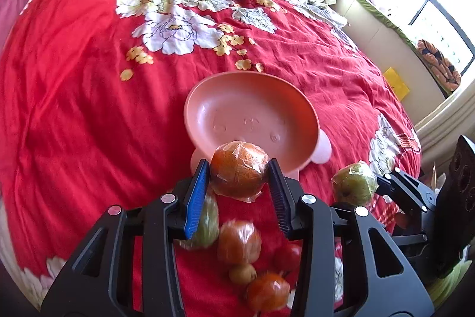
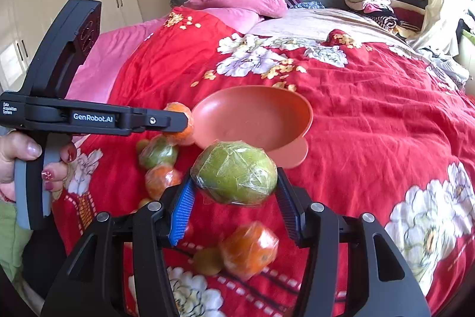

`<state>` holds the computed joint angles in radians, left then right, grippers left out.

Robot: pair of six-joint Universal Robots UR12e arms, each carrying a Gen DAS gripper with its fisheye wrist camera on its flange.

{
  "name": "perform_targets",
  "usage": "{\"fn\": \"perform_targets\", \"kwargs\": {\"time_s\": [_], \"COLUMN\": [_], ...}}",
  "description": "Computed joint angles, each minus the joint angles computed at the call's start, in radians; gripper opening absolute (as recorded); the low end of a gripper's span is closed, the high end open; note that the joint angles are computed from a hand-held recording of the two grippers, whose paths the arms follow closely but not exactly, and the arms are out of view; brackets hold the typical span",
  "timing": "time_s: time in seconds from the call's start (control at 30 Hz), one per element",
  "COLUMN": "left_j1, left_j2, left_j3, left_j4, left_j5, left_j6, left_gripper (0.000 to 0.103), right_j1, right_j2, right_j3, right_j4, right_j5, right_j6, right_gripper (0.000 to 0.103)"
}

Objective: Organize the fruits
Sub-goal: 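Carry both held fruits over the pink bowl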

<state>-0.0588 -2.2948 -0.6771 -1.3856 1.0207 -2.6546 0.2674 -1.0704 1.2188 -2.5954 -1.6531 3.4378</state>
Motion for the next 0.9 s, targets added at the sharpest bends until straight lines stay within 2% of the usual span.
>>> {"fn": "perform_targets", "kwargs": {"time_s": [0.47, 0.9], "left_j1": [-0.031, -0.032], "left_j2": [-0.094, -0.103], "left_j3": [0.142, 0.152], "left_j4": [-0.048, -0.055], "left_j5": [0.075, 0.072], "left_j6": [0.0, 0.004], "left_gripper": [0.033, 0.033], "right_j1": [-0.02, -0.024], "right_j2": [0.052, 0.094], "right_j3": [-0.078, -0.137], "right_j4": [0.041, 0.099], "right_j5": [-0.023, -0.021], "right_j6": [-0.042, -0.095], "right_gripper": [0.051, 0.051]}}
